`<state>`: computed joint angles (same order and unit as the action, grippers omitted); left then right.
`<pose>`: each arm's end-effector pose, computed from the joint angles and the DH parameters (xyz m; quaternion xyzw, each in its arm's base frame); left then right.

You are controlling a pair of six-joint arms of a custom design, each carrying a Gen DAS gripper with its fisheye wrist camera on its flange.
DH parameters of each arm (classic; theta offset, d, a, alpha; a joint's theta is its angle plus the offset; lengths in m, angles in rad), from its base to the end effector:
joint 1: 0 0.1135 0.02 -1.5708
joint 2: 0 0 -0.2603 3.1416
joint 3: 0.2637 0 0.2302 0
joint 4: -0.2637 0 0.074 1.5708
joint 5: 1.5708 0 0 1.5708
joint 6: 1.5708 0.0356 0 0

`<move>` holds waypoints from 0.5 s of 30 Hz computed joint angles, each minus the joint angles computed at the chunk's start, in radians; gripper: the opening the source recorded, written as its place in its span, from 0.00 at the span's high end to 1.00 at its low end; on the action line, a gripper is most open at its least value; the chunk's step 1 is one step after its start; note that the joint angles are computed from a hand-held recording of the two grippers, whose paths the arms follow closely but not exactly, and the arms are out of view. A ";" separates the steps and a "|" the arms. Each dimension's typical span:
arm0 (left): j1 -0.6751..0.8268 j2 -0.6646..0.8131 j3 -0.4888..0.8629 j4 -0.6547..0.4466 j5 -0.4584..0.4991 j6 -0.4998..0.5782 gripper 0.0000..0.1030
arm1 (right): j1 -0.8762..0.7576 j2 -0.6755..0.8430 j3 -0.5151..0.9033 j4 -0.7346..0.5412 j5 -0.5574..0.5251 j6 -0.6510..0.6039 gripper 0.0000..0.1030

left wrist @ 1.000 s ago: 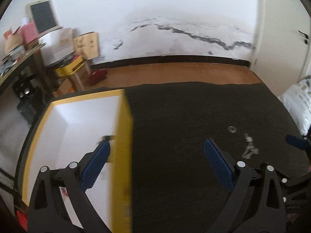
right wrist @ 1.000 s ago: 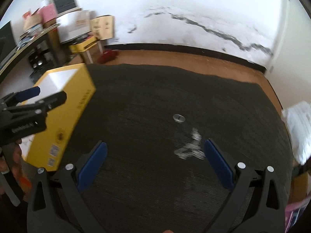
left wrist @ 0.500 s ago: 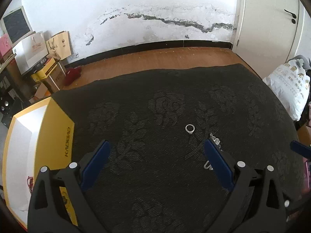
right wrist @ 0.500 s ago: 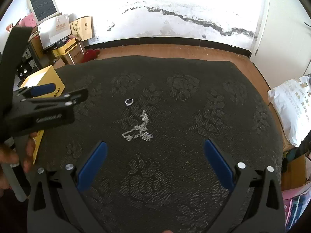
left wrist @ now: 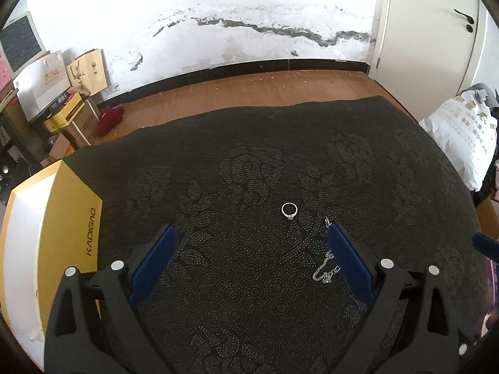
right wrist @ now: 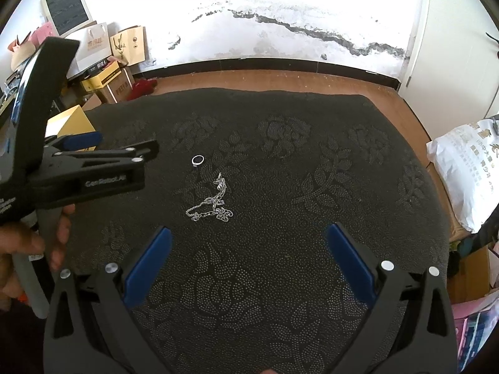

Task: Organize jewelry
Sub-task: 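Close the left tool on the silver ring and lift it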

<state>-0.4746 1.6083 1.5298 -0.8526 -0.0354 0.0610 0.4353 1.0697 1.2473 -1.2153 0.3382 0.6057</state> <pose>0.2865 -0.1458 0.3281 0.2458 0.9168 -0.0481 0.3111 0.1480 0.0558 0.3475 0.1251 0.9437 -0.0117 0.3060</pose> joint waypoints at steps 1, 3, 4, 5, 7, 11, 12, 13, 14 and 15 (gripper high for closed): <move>-0.004 0.006 -0.009 0.012 0.000 0.002 0.08 | -0.002 0.001 -0.001 0.000 -0.001 -0.003 0.06; -0.011 0.030 -0.006 0.025 -0.002 0.001 0.08 | -0.008 0.002 -0.007 0.004 -0.008 -0.004 0.06; -0.014 0.045 -0.006 0.033 0.003 0.000 0.08 | -0.013 0.003 -0.010 0.006 -0.011 -0.007 0.06; -0.016 0.055 -0.004 0.039 0.005 0.000 0.08 | -0.020 0.002 -0.012 0.007 -0.014 -0.012 0.06; -0.017 0.088 0.002 0.049 0.004 -0.007 0.08 | -0.029 -0.002 -0.015 0.008 -0.019 -0.016 0.06; -0.017 0.142 0.002 0.084 0.016 -0.027 0.08 | -0.059 -0.008 -0.020 0.016 -0.036 -0.029 0.06; -0.017 0.151 -0.003 0.095 0.014 -0.026 0.08 | -0.066 -0.008 -0.022 0.017 -0.043 -0.033 0.06; -0.019 0.160 -0.012 0.112 0.012 -0.022 0.08 | -0.072 -0.009 -0.024 0.020 -0.045 -0.037 0.06; -0.021 0.167 -0.024 0.134 0.012 -0.015 0.08 | -0.074 -0.010 -0.026 0.022 -0.047 -0.039 0.06; -0.022 0.174 -0.036 0.152 0.015 -0.011 0.08 | -0.075 -0.009 -0.028 0.024 -0.050 -0.040 0.06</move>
<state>-0.4968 1.7824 1.4942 -0.7004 -0.0201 0.0497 0.3607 1.0605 1.2196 -1.1915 0.2884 0.5653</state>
